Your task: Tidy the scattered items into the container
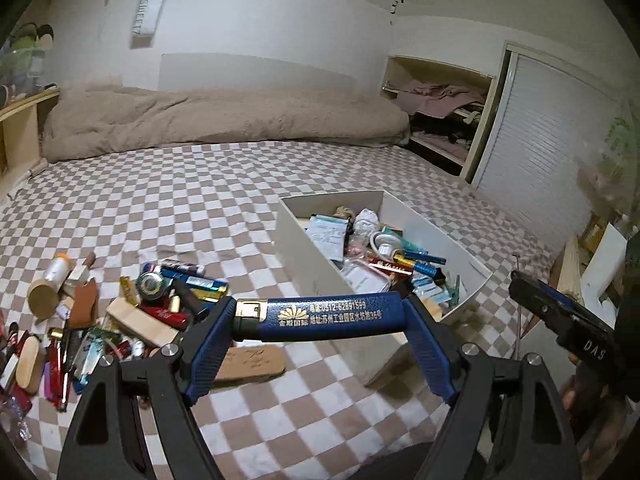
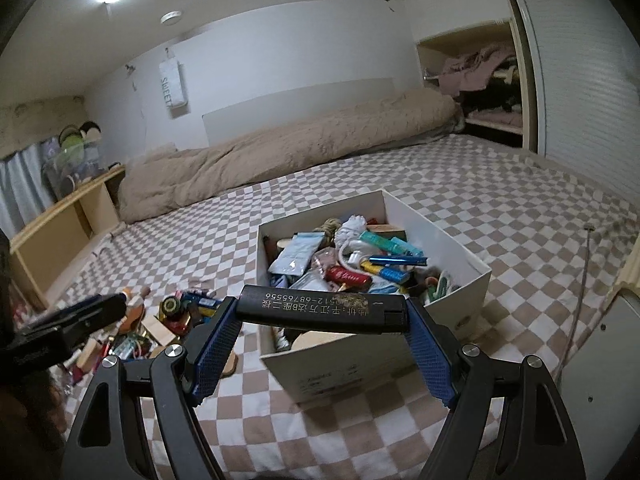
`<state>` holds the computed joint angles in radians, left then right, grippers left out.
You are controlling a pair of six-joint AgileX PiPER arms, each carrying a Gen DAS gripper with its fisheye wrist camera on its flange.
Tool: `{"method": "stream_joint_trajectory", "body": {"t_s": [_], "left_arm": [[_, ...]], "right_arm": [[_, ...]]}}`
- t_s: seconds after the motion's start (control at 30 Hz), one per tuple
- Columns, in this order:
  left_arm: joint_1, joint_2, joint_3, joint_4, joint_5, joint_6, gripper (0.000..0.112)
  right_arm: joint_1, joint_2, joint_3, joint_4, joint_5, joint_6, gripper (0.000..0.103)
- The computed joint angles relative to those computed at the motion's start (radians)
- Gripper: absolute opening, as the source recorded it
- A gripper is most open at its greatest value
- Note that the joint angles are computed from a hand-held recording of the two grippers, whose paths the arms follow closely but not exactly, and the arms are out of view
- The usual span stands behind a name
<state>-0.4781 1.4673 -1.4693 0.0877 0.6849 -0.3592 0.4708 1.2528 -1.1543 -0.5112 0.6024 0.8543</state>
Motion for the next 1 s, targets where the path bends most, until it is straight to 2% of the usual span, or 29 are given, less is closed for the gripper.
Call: {"method": "stream_joint_trajectory", "body": {"t_s": [0.13,0.3,0.37,0.67,0.8,1.0], "left_arm": [[-0.022,0.072,-0.095,0.012,0.022,-0.004,0.083],[-0.034,0.185,-0.249,-0.031,0.080,0.037,0.083],[-0.038,0.231,-0.312,-0.053,0.099,0.051,0.083],[-0.063,0.421,-0.537,-0.077,0.183,0.087,0.083],[-0.066,0.452,-0.546,-0.098,0.181,0.118,0.083],[-0.057,0.451,-0.497,-0.102,0.134,0.153,0.083]], "right_arm": [[-0.119,0.018,-0.038,0.174,-0.032,-0.202,0.082],[-0.300,0.106,-0.135,0.590,-0.032,-0.592,0.081],[-0.349,0.160,-0.193,0.690,-0.010,-0.685,0.081],[-0.452,0.413,-0.462,0.854,0.104,-0.805,0.081],[-0.487,0.544,-0.614,0.961,0.199,-0.828,0.081],[-0.491,0.754,-0.880,1.013,0.320,-0.717,0.081]]}}
